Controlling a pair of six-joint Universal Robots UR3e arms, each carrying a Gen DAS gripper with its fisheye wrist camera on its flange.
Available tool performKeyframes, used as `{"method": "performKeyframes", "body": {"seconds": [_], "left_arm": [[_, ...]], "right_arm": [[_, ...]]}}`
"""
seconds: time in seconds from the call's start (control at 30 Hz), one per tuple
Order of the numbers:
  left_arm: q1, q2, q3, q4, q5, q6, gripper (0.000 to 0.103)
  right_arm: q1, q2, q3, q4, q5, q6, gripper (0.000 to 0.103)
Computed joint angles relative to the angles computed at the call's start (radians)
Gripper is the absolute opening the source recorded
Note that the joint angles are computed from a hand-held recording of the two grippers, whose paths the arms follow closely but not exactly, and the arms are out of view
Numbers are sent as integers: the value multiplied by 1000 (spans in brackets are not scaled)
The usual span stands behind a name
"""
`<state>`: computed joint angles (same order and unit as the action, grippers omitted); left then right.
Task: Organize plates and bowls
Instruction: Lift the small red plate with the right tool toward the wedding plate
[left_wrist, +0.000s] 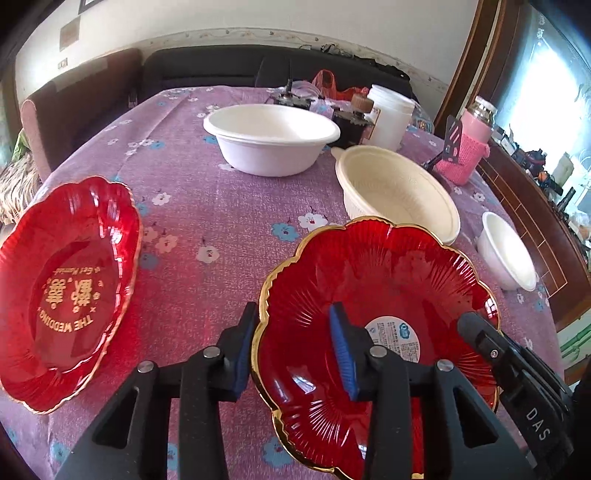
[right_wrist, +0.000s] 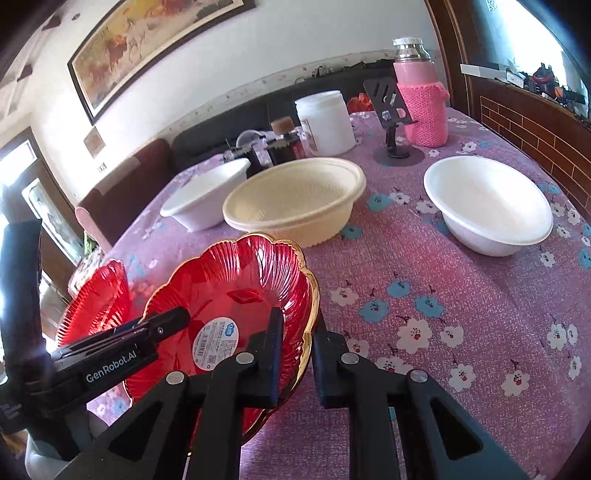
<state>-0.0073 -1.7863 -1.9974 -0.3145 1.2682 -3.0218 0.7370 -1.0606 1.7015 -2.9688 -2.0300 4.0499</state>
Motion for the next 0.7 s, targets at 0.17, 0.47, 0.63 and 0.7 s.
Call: {"method": "performKeyframes", "body": {"seconds": [0.17, 0.47, 0.63, 0.7], "left_arm": [[48, 117, -83, 15, -33, 30, 37], [165, 313, -202, 5, -115, 71, 37], [273, 409, -251, -48, -193, 111, 37], [321, 436, -259, -78, -226, 130, 37]], "right_arm": [[14, -8, 0, -17, 31, 29, 15], [102, -1, -106, 60, -29, 64, 16], [144, 32, -238, 159, -74, 40, 16], [155, 58, -308, 203, -78, 32, 16]]}}
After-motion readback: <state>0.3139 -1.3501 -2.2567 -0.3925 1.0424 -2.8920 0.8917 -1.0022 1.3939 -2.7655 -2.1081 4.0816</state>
